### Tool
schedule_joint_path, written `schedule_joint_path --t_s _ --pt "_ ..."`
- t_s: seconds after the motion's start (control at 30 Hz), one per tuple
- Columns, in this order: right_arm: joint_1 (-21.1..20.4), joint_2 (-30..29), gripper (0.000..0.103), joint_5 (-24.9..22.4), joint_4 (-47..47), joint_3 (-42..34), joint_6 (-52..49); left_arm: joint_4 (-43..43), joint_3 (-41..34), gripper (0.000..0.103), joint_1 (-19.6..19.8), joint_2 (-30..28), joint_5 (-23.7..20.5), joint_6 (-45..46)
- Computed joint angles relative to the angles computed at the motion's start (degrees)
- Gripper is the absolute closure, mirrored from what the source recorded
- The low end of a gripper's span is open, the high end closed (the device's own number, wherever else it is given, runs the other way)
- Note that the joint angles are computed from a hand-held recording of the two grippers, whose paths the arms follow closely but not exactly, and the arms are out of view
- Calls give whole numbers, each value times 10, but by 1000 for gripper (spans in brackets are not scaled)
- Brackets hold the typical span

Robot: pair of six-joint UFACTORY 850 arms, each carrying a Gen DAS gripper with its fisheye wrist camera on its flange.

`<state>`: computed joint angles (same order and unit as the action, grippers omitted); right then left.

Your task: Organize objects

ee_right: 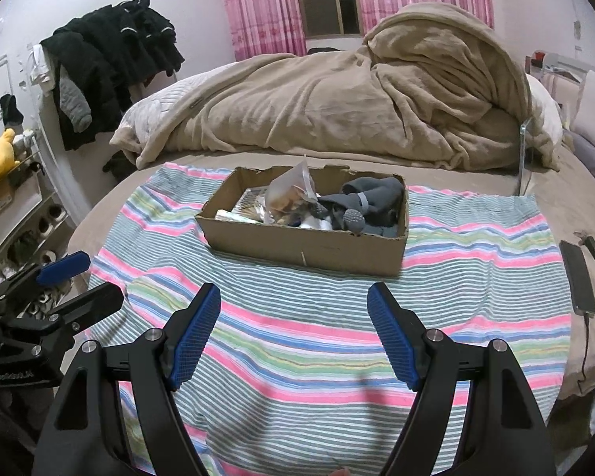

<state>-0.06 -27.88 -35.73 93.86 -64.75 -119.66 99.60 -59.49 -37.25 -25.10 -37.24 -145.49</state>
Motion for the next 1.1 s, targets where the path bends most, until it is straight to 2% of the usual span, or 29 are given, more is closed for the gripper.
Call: schedule_joint_path --t_s 0.43,1.1 --pt "1 -12 24 -5 -26 -10 23 -8 -7 12 9 -8 24 -1" --pt "4 -18 24 -2 -41 -15 33 -43 -19 11 9 -19 10 33"
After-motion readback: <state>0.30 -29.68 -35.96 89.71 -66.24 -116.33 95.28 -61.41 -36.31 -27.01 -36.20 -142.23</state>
